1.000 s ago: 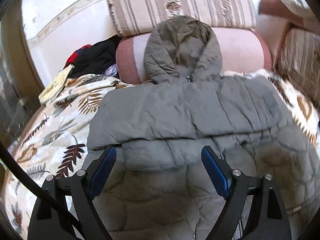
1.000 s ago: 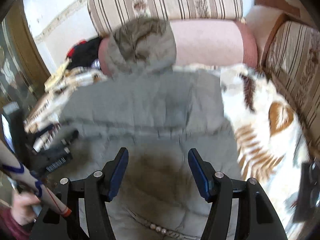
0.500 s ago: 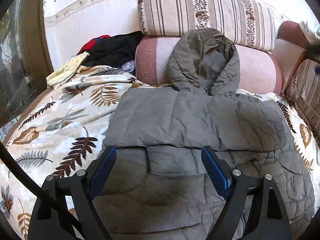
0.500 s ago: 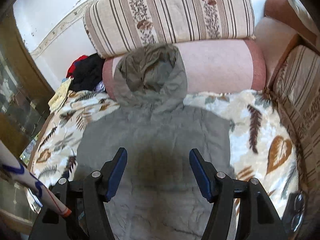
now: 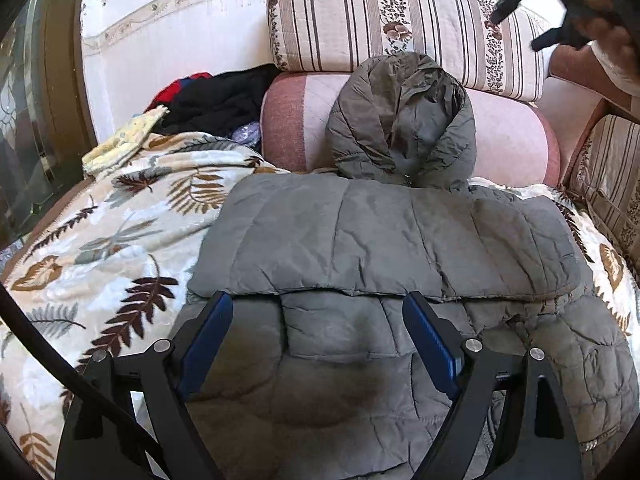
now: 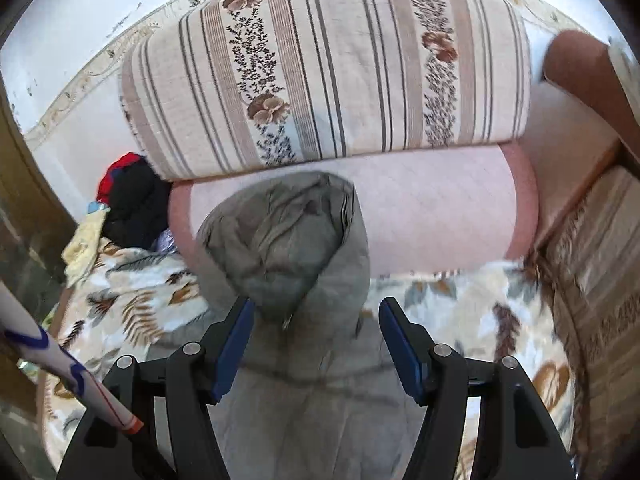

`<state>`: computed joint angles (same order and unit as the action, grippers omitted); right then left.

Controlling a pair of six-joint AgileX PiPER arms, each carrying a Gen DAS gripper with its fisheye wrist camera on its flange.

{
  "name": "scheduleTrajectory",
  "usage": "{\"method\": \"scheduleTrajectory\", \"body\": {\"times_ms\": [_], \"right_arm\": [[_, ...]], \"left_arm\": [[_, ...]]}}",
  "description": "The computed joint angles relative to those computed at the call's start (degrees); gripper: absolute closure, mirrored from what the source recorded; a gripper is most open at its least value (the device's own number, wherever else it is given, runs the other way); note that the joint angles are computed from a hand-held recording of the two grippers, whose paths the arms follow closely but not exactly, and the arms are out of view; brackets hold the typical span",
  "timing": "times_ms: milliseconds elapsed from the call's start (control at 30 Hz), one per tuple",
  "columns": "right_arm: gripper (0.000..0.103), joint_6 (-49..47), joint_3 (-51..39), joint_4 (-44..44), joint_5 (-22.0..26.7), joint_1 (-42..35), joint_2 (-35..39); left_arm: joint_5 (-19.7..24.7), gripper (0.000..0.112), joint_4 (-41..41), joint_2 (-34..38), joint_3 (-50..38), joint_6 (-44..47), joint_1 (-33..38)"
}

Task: Fold large clothes
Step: 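Reach the right gripper to the grey hood and close on it, then lift the hood and fold it down onto the jacket body with the right gripper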

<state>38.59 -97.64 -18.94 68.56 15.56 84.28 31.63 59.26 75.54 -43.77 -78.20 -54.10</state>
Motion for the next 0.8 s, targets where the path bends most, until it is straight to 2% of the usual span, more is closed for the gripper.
{"method": "scheduleTrajectory", "body": {"times_ms": [167,267,467,567,600,633,667,700,733,800], "right_arm": [[0.033,-1.77,-2.91,0.59,-4.09,-5.33,7.74],[0.033,-2.92,-4.48,2.16,-7.07,-8.56,12.22],[0.033,-4.83,-8.72,3.48,-12.72,-12.56,21.22],[0.034,-4.51,-12.29,2.15,-13.05,-13.13,26.45],[0.037,-4.77,-13.57,2.06,-12.99,-13.35,28.02],[0.053,-4.86,-14.32,1.73,-13.11,-13.44,28.98],[0.082,-4.21,-15.4,-0.01,-12.72,-13.19,30.44],[0.092,-3.62,-16.61,-1.09,-11.46,-13.09,31.72],[0.093,-2.97,-15.86,-1.24,-11.79,-13.22,31.65],[0.094,-1.27,-9.65,-1.62,-16.89,-13.38,28.17]], "left_arm": [[-2.54,0.026,4.8,2.25,1.73,-3.85,1.11],[-5.41,0.026,1.64,4.0,1.2,-0.85,3.01],[-7.31,0.026,-0.84,4.71,1.59,1.65,3.53],[-7.65,0.026,-3.84,6.18,0.78,4.75,4.02],[-8.03,0.026,-4.81,6.65,0.65,5.83,4.35],[-8.32,0.026,-5.74,7.04,0.48,6.78,4.61],[-8.47,0.026,-6.08,7.07,0.5,7.12,4.76],[-8.7,0.026,-6.11,7.04,0.56,7.08,4.85],[-8.8,0.026,-5.96,7.04,0.6,6.9,4.87],[-8.6,0.026,-6.13,7.08,0.52,7.02,4.79]]}}
